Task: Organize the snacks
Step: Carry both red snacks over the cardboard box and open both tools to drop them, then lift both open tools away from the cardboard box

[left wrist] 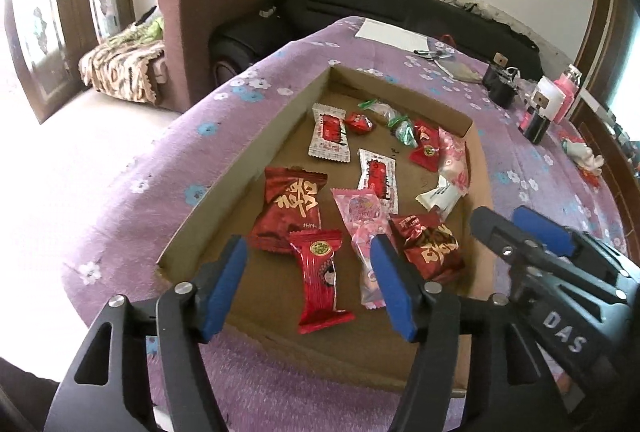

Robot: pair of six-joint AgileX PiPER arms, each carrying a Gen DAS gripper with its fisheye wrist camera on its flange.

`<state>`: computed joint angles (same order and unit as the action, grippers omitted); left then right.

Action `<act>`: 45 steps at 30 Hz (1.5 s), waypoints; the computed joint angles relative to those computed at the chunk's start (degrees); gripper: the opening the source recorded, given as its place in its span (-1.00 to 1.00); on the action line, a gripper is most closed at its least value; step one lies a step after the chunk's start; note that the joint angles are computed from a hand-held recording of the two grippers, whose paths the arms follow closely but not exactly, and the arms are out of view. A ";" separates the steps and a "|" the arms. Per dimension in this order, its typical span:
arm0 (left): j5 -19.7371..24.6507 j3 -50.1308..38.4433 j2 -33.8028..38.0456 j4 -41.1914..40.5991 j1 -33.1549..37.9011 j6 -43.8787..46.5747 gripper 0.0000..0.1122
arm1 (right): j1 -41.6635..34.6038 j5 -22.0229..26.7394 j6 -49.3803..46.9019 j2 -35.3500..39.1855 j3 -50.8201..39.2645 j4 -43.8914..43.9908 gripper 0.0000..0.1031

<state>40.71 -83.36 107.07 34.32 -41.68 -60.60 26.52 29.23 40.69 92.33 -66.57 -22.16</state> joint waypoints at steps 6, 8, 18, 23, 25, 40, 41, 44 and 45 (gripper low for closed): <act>6.89 -2.56 1.12 5.44 -4.17 -4.19 0.31 | 0.41 -0.53 7.48 -4.81 4.97 -7.06 0.26; 8.17 -2.80 1.05 7.33 -5.74 -5.75 0.32 | 0.66 -0.55 10.51 -6.80 7.27 -10.02 0.31; 12.16 -3.66 0.76 14.68 -11.68 -13.05 0.32 | -1.52 -1.65 14.73 -15.52 16.33 -13.78 0.37; 16.72 -1.98 -0.50 24.36 -15.96 -22.92 0.32 | -2.24 -1.89 16.91 -19.31 19.86 -16.15 0.40; 20.19 -0.56 -1.41 30.17 -18.30 -28.99 0.44 | -2.32 -1.90 17.35 -20.29 20.71 -16.84 0.40; 16.31 4.36 -4.89 33.34 -18.79 -34.20 0.84 | 3.62 0.66 25.54 -23.36 24.04 -26.19 0.46; 15.86 4.19 -4.63 32.56 -18.61 -33.58 0.84 | 4.13 1.01 26.02 -23.25 24.06 -26.71 0.48; 14.60 3.84 -4.12 29.99 -17.93 -32.06 0.84 | 6.32 2.45 27.73 -22.49 23.97 -28.66 0.51; 13.56 3.76 -4.08 28.57 -17.26 -31.25 0.84 | 6.74 2.73 28.13 -22.33 24.02 -29.16 0.51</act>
<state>54.26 -79.60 102.99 62.89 -58.94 -91.85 33.26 31.96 68.82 70.00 -42.55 -51.32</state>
